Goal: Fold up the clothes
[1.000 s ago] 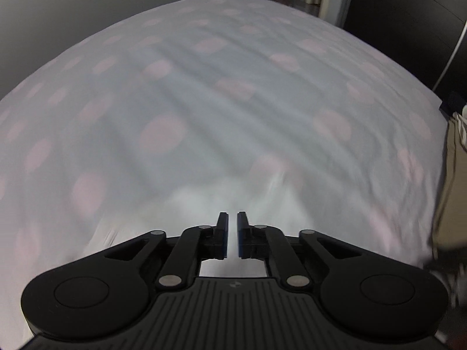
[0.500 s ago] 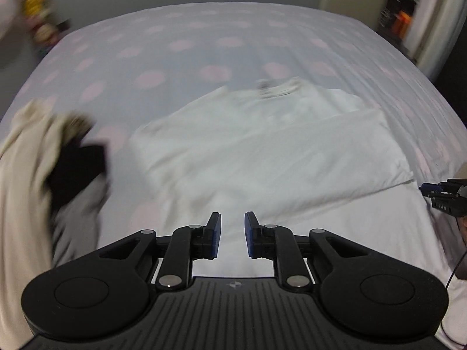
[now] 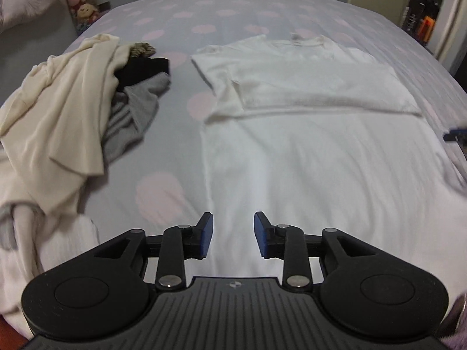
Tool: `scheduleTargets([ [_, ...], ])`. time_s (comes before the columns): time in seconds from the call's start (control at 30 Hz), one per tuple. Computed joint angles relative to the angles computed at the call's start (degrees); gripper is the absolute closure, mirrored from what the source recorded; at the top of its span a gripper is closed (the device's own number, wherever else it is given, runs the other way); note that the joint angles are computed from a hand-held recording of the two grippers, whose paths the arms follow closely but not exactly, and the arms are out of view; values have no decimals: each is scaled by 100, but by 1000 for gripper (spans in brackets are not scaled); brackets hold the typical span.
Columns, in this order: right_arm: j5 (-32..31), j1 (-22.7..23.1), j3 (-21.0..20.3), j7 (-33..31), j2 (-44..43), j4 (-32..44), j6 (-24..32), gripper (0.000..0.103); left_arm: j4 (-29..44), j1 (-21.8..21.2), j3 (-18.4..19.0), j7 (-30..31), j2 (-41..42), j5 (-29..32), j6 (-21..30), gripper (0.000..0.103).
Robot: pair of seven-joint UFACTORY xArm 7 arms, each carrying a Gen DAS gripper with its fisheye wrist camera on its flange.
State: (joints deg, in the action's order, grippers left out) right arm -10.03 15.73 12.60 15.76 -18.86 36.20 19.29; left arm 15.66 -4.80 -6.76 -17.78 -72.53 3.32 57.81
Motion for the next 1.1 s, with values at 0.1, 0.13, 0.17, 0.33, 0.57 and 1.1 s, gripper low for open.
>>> scheduleTargets([
  [0.1, 337, 385, -86, -352, -264, 6, 392, 60, -259, -361, -203, -67, -456, -161, 249, 73],
  [0.13, 429, 493, -84, -455, -348, 3, 524, 59, -338, -492, -267, -101, -598, -216, 332, 73],
  [0.17, 491, 579, -58, -526, -451, -19, 648, 59, -410, -613, -297, -132, -722, -275, 397, 73],
  [0.33, 803, 935, 76, -663, -973, -173, 1153, 58, -628, -1137, -382, -121, -1224, -460, 632, 73],
  [0.57, 935, 1341, 352, -738, -1684, -235, 1926, 57, -708, -1752, -600, -182, -1983, -673, 1119, 71],
  [1.1, 1085, 2102, 700, -1522, -2813, -172, 3421, 43, -492, -2711, -1178, -27, -2212, -1314, 1617, 64],
])
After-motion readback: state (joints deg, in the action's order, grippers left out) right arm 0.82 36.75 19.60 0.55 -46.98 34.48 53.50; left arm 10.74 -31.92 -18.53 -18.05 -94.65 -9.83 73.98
